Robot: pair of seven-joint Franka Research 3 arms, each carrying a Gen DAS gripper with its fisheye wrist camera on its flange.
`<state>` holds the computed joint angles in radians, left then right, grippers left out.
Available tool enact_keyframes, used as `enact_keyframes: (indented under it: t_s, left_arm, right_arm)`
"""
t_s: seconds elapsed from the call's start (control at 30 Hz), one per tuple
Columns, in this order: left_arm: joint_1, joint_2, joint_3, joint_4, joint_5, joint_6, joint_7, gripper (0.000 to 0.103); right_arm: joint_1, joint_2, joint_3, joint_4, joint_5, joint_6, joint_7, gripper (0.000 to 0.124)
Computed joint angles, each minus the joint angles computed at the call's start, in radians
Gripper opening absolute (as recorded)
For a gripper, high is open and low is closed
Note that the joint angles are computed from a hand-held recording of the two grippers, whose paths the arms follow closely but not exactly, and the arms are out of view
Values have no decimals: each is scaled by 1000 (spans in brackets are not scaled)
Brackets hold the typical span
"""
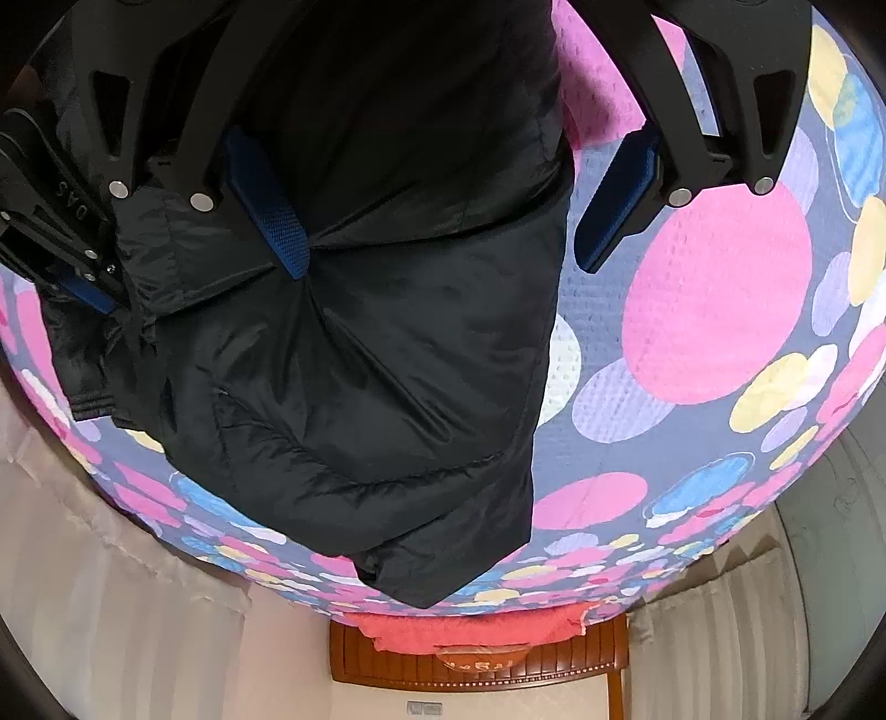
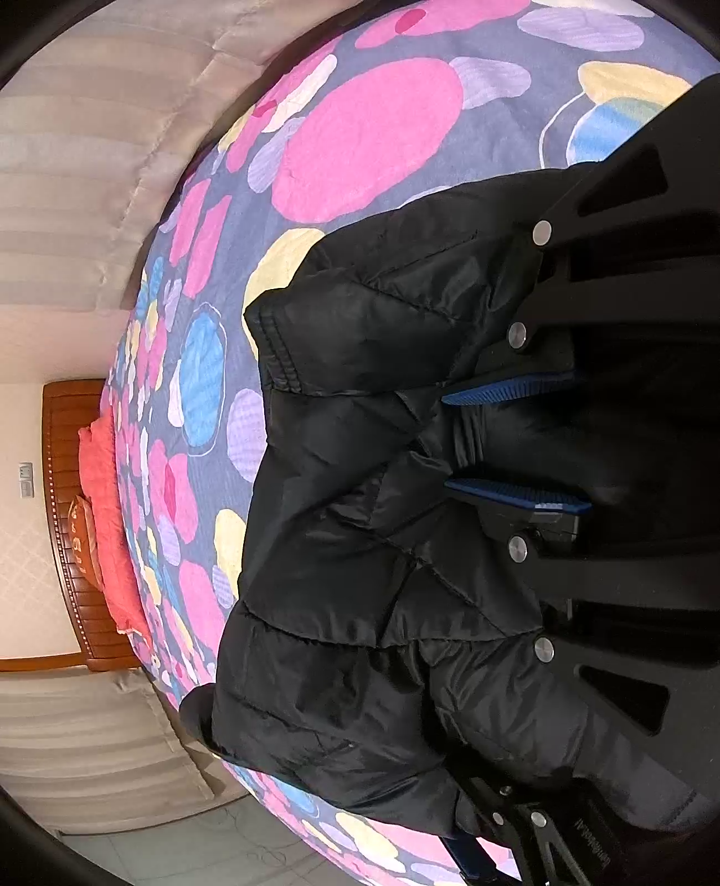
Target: Fold large clothes
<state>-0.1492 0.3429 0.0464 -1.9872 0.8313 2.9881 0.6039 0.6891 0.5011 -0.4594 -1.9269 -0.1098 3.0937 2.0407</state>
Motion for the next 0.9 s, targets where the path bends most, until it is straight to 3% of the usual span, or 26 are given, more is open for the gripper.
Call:
enact_keyframes:
  t_s: [0.37, 0.47, 0.63, 0.7, 0.83, 0.9]
  left_arm:
    - [-26, 5, 35, 0, 57, 17, -65, 98]
    - [29, -10, -13, -24, -11, 46, -11, 97]
    - [204, -40, -200, -86, -327, 79, 229, 97]
    - [209, -56, -207, -105, -384, 86, 255, 97]
    - [226, -95, -228, -153, -507, 107, 301, 97]
    - [265, -112, -269, -173, -593, 118, 352, 97]
  right_arm:
    - [72, 26, -69, -26, 85, 73, -31, 27]
    - [95, 20, -89, -32, 112, 70, -56, 27]
    - [143, 0, -129, -62, 153, 82, -87, 30]
    - [143, -19, -125, -73, 168, 79, -96, 30]
    - [107, -66, -85, -98, 191, 80, -105, 36]
    - [27, -112, 0, -127, 214, 111, -125, 46]
